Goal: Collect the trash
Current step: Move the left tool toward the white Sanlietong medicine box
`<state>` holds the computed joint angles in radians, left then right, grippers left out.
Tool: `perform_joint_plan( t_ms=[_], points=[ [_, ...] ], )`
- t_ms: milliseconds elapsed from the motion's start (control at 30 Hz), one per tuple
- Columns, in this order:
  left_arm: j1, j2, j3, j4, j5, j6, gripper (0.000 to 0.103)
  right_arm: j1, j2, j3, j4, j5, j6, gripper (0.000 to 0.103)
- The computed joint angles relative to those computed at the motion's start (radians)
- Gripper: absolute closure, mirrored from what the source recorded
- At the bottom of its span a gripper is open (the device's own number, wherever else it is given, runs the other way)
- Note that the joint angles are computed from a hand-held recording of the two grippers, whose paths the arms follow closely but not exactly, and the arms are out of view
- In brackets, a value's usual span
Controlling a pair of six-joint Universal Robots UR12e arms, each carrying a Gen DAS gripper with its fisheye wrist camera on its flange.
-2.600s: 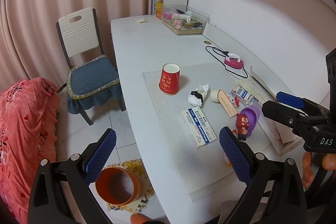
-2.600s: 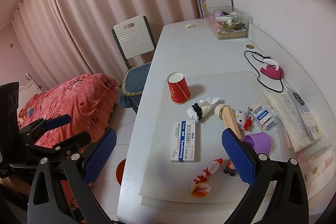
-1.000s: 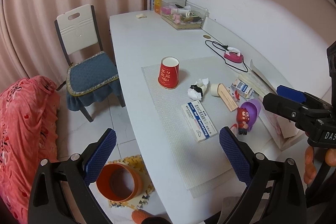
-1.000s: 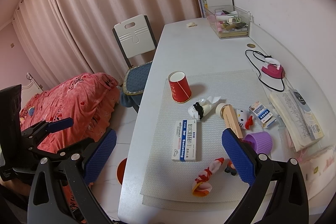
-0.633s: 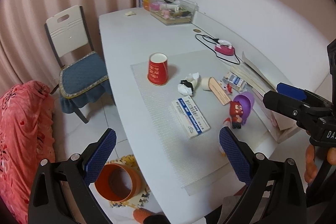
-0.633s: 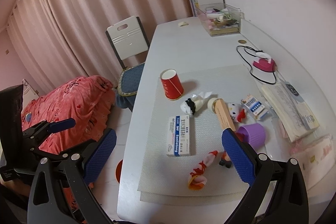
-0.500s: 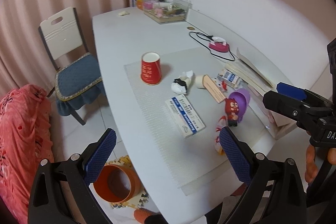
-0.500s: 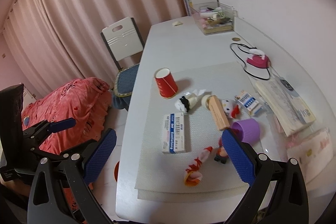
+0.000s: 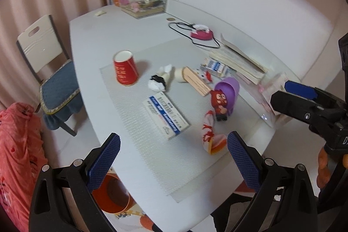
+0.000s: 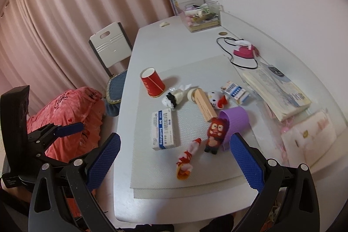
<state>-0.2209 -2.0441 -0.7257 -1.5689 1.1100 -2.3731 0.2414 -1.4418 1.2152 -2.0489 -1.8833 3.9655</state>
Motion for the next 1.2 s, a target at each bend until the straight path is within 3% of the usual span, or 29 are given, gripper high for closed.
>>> perform_joint_plan(
  t_ms=[300, 433, 600, 700, 767, 900, 1200],
  points=[
    [-0.016, -0.018, 0.040, -0.105, -0.007, 0.108, 0.006, 0.003, -0.041, 0.058, -0.018, -0.015, 0.074, 0.005],
    [-0.021, -0.036, 0.066, -0.130, 0.001, 0.158, 0.006, 0.003, -0.046, 0.077, -0.052, 0.012, 0.022, 0.005],
    [-0.029, -0.070, 0.099, -0.125, 0.047, 0.150, 0.006, -0.003, -0.045, 0.106, -0.115, 0.062, -0.038, 0.005],
    [-0.035, -0.104, 0.139, -0.148, 0.073, 0.105, 0.006, -0.014, -0.040, 0.109, -0.079, 0.089, -0.018, 0.005],
    [-0.042, -0.140, 0.187, -0.175, 0.096, 0.030, 0.006, -0.016, -0.027, 0.090, 0.002, 0.089, -0.024, 0.005],
    [-0.053, -0.190, 0.248, -0.226, 0.106, -0.079, 0.006, -0.029, -0.029, 0.121, -0.006, 0.148, -0.018, 0.005],
    [-0.110, -0.215, 0.208, -0.106, 0.275, -0.259, 0.006, -0.058, -0.010, 0.157, -0.031, 0.225, -0.058, 0.005]
  ],
)
